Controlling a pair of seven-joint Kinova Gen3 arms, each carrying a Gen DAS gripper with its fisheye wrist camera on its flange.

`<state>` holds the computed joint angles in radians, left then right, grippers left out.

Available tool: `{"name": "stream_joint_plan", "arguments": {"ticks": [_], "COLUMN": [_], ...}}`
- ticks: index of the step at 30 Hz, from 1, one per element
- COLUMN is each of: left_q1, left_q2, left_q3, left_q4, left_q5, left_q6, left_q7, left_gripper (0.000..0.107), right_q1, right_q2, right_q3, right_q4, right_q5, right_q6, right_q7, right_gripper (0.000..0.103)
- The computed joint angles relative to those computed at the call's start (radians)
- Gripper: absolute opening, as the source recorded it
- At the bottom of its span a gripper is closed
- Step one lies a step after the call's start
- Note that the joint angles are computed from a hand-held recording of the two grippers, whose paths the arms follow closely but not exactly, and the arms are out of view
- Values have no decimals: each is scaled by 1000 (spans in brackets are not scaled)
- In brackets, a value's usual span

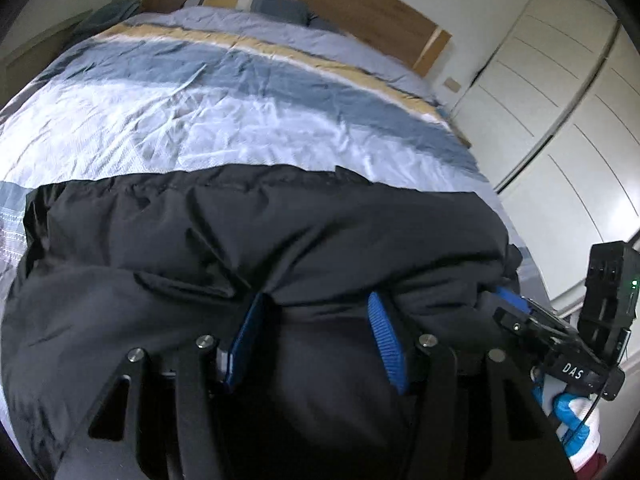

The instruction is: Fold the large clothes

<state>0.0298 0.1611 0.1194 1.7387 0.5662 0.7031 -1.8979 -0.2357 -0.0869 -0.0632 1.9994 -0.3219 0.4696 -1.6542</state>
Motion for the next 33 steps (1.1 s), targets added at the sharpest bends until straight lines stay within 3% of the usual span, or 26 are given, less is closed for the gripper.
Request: {"name": "stream_joint_plan", "arguments": {"ticks": [3,6,8,10,13,15,17,20,22,25,27,31,33], "left_q1": [13,0,23,58,120,81,38,-35,-56,41,85,53,54], "left_q2": [50,89,111,134,133,82,23,-57,-81,-95,-86,-105,-134], "left_q3": [-4,6,-12,-48,-131,-104,-77,-2,34,-7,-32,-36,-45], "left_q4": [-39,-74,-114,-168,-205,-157,-97,-17,10,64,100,174,202], "left_q5": [-39,-57,-125,-200,-291,-291,-230,-138,-114,-188,-257,-238,-277], "left_q6": [-9,1,15,49,66,15,-29,-54,-47,-90,-127,-178,-199], "left_q7": [50,78,140,215,309,301,234,112,74,117,187,190,225], "left_gripper": [53,53,53,53,53,53,53,53,53,53,53,53,53], "right_q1": [57,190,267,284,215,139,102,42,64,135,177,159,211], "right_q2": [57,101,121,136,130,100,51,-34,-73,-102,-88,-83,-89], "right_q3": [-32,-140,-195,-205,-101,-11,21,70,30,-93,-170,-138,-167], "right_q4": [-50,-83,-95,-108,-113,-96,-53,15,46,87,106,158,166], "right_q5": [31,39,28,81,203,281,306,226,149,37,24,-28,8], "right_q6": [13,14,16,15,49,66,35,-20,-48,-87,-93,-115,-103], "right_q7": [-9,-14,-3,-57,-179,-258,-287,-220,-152,-53,-23,15,-24], "right_gripper": [73,73,73,72,72,72,72,73,75,78,79,79,79]}}
